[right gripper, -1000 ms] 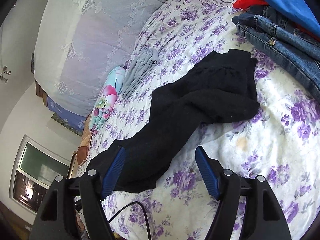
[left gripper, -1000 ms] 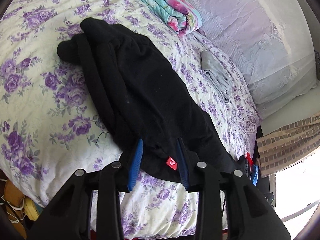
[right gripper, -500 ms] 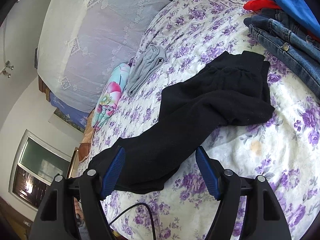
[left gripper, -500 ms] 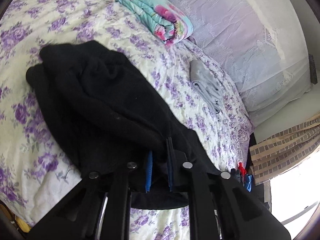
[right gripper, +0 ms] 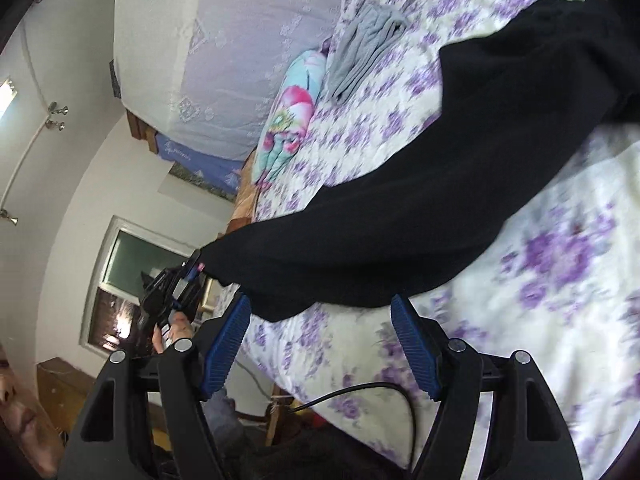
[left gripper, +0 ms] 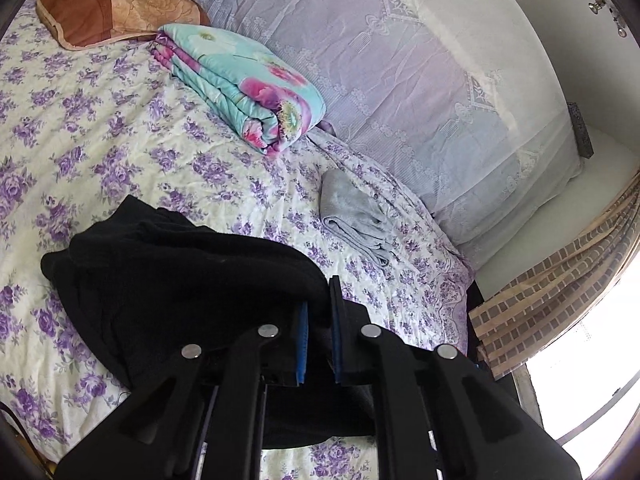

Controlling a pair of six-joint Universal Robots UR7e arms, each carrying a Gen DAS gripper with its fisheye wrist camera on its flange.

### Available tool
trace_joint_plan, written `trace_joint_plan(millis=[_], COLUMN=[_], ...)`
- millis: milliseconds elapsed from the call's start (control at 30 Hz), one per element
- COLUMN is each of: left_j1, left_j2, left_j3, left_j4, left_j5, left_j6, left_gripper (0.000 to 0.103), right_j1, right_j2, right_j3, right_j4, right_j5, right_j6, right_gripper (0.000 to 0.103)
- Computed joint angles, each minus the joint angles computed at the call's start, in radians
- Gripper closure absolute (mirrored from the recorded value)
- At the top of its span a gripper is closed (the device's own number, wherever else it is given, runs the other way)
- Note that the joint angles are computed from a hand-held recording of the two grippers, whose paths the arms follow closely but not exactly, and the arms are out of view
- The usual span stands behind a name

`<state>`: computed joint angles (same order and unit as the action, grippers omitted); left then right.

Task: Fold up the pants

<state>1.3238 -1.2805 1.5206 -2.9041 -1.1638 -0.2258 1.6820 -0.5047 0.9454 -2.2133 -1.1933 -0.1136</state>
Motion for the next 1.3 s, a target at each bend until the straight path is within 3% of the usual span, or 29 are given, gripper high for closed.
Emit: trace_joint_plan(millis=[100,200,233,333,467,500,533,567,600,667,733,800,867,933,1067,1167,1267,1300], left_j1=[-0.015,-0.022,-0.023,-0.020,0.001,0.010,0.024,0.034,0.033,0.016,0.031,0.043,0.039,0.031,0.013,-0.028,-0.060,-0.067], left_j2=[0.002,0.001,-0.001,-0.012,-0.028,-0.029,-0.027,-0.023,-0.017,-0.011,-0.015,-0.019,-0.022,-0.024,-0.026,-0.030,-0.035,-0.036], left_j3=[-0.012,-0.014,-0.013,0.001,0.021,0.023,0.020,0.019,0.021,0.034,0.038,0.037,0.040,0.042,0.019,-0.002,-0.018,-0.019], left_j4=[-0.005,-0.019,-0.023,-0.036,-0.045,-0.039,-0.023,-0.012,-0.013,-0.048,-0.058,-0.052,-0.046,-0.042,-0.027,-0.033,-0.038,-0.041], left_j5=[0.003,-0.003,-0.005,-0.009,-0.024,-0.044,-0.082,-0.111,-0.098,-0.009,-0.040,-0.064,-0.046,-0.023,-0.024,0.004,0.013,0.017], left_j6=[0.018,0.024,0.025,0.020,-0.002,-0.012,-0.026,-0.037,-0.041,-0.019,-0.043,-0.061,-0.059,-0.048,-0.032,0.025,0.066,0.072], left_gripper=[0.095,0.095,0.095,0.095,0.095,0.095,0.095,0.095,0.095,0.095,0.095,0.095,0.095,0.095,0.095,0.095,0.095,0.095], right_j1=[0.031,0.078,0.092,0.094,0.022,0.003,-0.018,-0.034,-0.042,-0.048,-0.058,-0.054,-0.053,-0.059,-0.015,0.017,0.037,0.037], right_j2=[0.086,0.184,0.204,0.190,0.101,0.081,0.069,0.062,0.053,0.013,-0.011,-0.033,-0.047,-0.056,-0.056,0.002,0.087,0.107], right_j3=[-0.102,-0.225,-0.241,-0.172,-0.006,0.020,0.029,0.027,0.043,0.117,0.144,0.152,0.160,0.169,0.175,0.111,0.022,0.010], right_j4=[0.129,0.257,0.251,0.023,-0.363,-0.421,-0.441,-0.440,-0.479,-0.648,-0.716,-0.717,-0.678,-0.567,-0.292,-0.083,0.036,0.028], right_j5=[0.016,-0.040,-0.070,-0.071,0.053,0.084,0.137,0.177,0.183,0.121,0.133,0.089,0.071,0.120,0.131,0.164,0.153,0.158], right_j6=[-0.051,-0.153,-0.183,-0.168,0.069,0.110,0.145,0.178,0.228,0.318,0.334,0.300,0.290,0.250,0.056,-0.041,-0.017,0.016], right_gripper=[0.030,0.030,0.030,0.030,0.032,0.036,0.046,0.049,0.047,0.037,0.037,0.037,0.036,0.034,0.028,0.027,0.027,0.027])
